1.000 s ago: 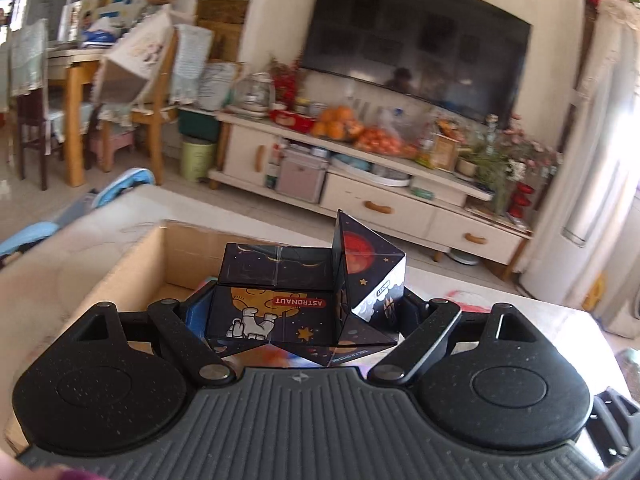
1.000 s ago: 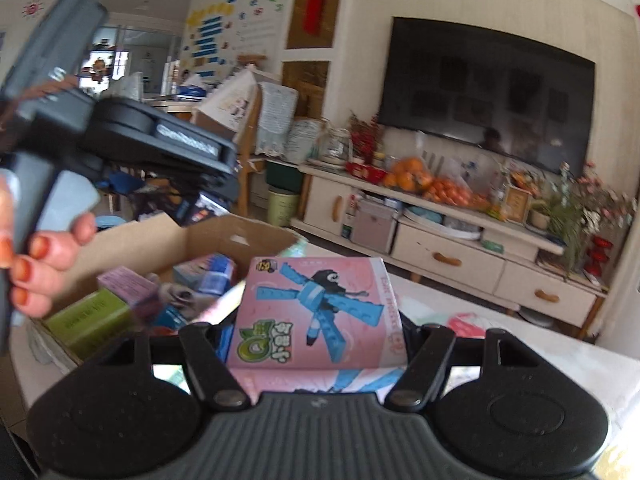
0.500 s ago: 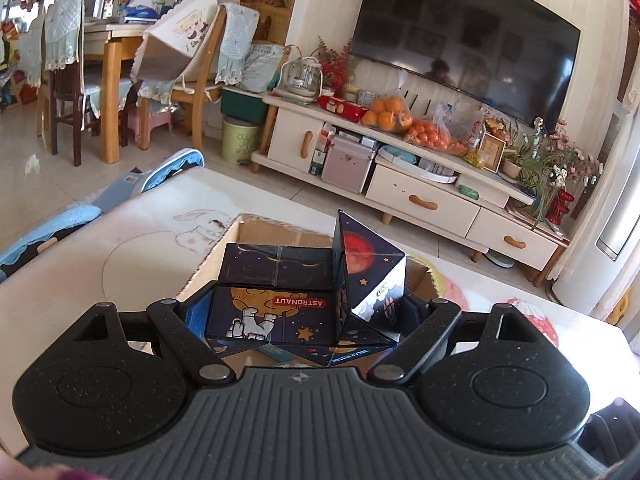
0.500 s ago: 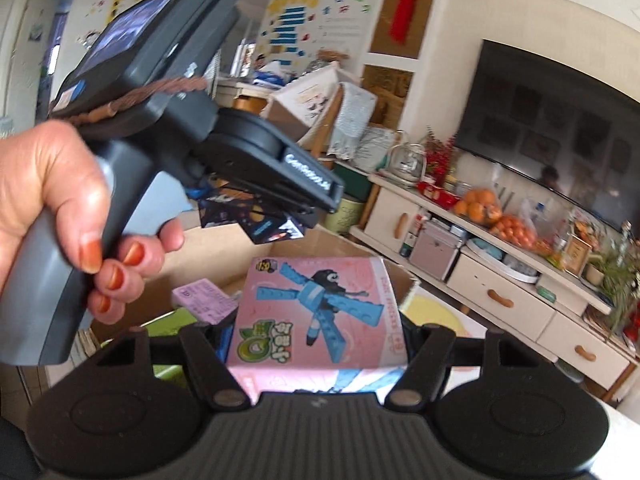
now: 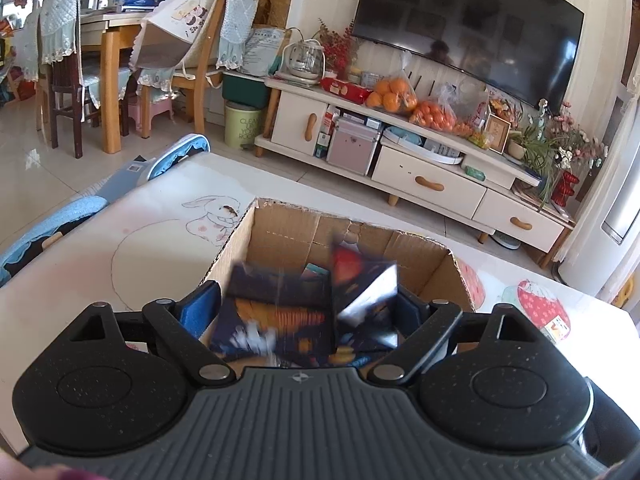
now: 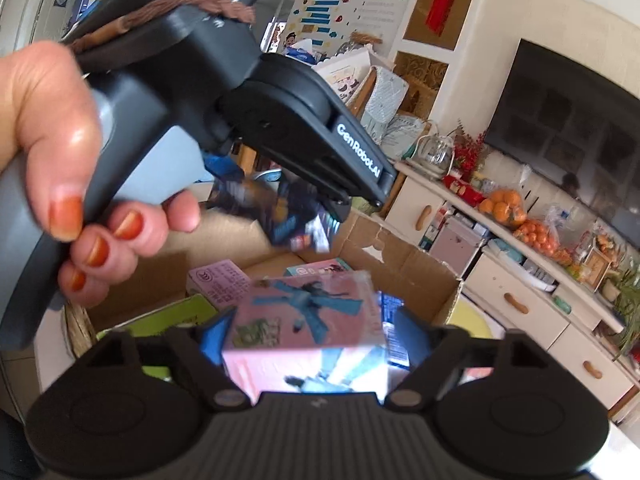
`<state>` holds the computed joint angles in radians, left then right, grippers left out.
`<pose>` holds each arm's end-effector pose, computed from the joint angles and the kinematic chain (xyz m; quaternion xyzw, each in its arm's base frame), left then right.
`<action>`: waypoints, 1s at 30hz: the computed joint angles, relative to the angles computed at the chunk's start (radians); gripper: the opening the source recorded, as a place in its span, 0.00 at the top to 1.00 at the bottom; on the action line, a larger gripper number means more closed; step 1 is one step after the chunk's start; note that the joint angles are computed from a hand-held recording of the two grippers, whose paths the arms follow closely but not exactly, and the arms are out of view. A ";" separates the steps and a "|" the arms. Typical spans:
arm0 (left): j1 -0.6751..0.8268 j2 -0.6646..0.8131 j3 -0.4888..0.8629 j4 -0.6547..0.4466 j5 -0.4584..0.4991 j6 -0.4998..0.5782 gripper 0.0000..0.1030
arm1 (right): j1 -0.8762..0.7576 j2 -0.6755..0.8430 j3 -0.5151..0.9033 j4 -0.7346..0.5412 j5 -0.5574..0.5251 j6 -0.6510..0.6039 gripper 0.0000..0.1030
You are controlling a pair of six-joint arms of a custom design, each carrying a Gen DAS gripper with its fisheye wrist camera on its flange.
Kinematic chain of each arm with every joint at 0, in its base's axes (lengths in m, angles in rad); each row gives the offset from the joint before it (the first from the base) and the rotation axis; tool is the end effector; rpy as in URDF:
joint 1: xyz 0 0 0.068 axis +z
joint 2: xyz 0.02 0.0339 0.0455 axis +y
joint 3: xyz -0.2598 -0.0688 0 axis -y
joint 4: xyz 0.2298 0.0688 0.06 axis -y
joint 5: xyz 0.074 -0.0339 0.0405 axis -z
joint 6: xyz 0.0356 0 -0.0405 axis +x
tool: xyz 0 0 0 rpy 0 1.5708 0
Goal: Organize rigid objects
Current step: 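Open left gripper to drop the space cube while right gripper releases the pink box, then move right gripper to the yellow water gun while left gripper approaches the white vitamin box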
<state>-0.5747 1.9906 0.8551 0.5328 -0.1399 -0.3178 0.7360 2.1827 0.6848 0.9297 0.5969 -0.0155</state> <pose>0.3109 -0.1954 0.1057 0.0808 0.8798 -0.1445 0.4455 0.2602 0.2087 0.0457 -0.1761 0.8316 -0.0794 0.5207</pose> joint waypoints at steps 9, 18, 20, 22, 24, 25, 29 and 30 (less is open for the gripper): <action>-0.012 -0.007 -0.013 0.030 -0.021 0.000 0.00 | 0.038 -0.024 -0.088 0.103 0.040 0.029 0.14; -0.008 0.006 -0.006 0.045 0.033 -0.083 0.00 | 0.103 -0.016 -0.156 0.163 0.087 0.069 0.14; -0.014 0.016 -0.001 0.055 0.035 -0.096 0.00 | 0.108 -0.019 -0.174 0.175 0.096 0.077 0.14; -0.021 0.029 0.002 0.067 0.028 -0.110 0.00 | 0.113 -0.021 -0.194 0.186 0.107 0.095 0.13; -0.029 0.045 0.015 0.064 0.016 -0.126 0.00 | 0.118 -0.022 -0.211 0.197 0.126 0.109 0.12; -0.034 0.050 0.019 0.064 0.000 -0.128 0.00 | 0.122 -0.021 -0.221 0.205 0.139 0.119 0.12; -0.060 0.057 0.025 0.079 -0.156 -0.129 0.00 | 0.115 -0.012 -0.274 0.276 0.171 0.147 0.09; -0.068 0.057 0.015 0.112 -0.215 -0.125 0.00 | 0.117 -0.007 -0.283 0.287 0.190 0.155 0.09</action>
